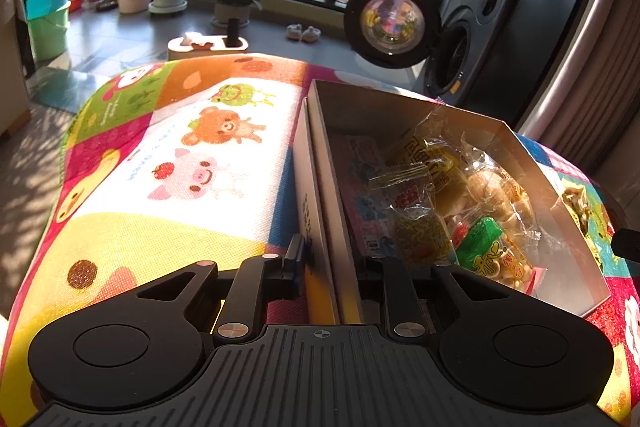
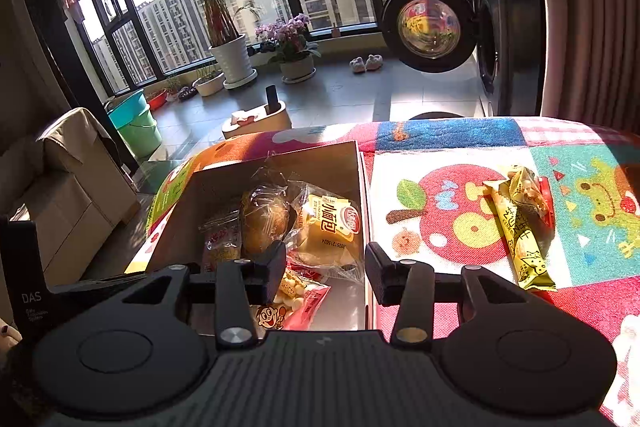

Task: Organize objects

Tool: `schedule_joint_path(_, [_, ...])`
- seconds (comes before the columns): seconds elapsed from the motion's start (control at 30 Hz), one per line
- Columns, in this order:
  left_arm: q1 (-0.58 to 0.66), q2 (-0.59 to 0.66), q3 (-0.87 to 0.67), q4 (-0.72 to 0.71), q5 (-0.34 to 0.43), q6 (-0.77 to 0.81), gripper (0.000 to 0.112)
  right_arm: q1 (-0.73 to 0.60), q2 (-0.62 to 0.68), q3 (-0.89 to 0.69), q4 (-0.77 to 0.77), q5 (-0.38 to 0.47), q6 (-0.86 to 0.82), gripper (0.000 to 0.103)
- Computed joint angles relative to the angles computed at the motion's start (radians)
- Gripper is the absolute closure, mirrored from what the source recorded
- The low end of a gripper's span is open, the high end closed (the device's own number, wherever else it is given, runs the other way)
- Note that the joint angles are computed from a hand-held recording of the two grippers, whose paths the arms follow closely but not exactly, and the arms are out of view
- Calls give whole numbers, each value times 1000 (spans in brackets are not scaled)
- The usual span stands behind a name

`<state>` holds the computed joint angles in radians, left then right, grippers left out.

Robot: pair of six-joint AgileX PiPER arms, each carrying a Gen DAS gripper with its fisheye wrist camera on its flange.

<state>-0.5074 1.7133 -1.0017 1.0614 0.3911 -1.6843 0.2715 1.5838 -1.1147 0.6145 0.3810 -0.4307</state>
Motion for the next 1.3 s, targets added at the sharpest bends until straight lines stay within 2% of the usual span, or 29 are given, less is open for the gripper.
schedule_joint_path(0.1, [-3,1,-2,-3,6,3,91,-50,-23,43,-19,-16,-4,52])
schedule_joint_path(0.2, [-11,4,-8,-6,20,7,92,-97,-27,80,-66,-25,13,51])
schedule_joint_path(0.3, [-16,8,-16,-12,35,13,92,-126,-28,119,-179,-54,83,46])
schedule_joint_path(0.43, [-20,10,-22,-27,47,27,93,-155,-24,170,-301,-110,145,43])
schedule_joint_path(0.67, [-23,8,-24,-45,53,48,93,-194,40,148,-337,-152,165,41])
schedule_joint_path(0.83, [-21,7,-22,-44,49,49,93,-184,119,54,-461,-168,274,40])
schedule_joint_path(1.03, [-17,5,-20,-53,40,61,92,-175,260,-146,-471,-156,300,36])
schedule_joint_path(1.1, [-14,2,-16,-54,34,62,92,-164,323,-235,-568,-132,396,35])
schedule_joint_path(1.17, [-11,2,-17,-60,29,70,92,-148,407,-352,-705,-74,537,35])
schedule_joint_path(1.23, [-11,2,-17,-60,30,71,92,-145,480,-457,-714,-7,562,36])
schedule_joint_path(1.3, [-10,2,-16,-58,29,69,92,-151,526,-528,-674,51,545,56])
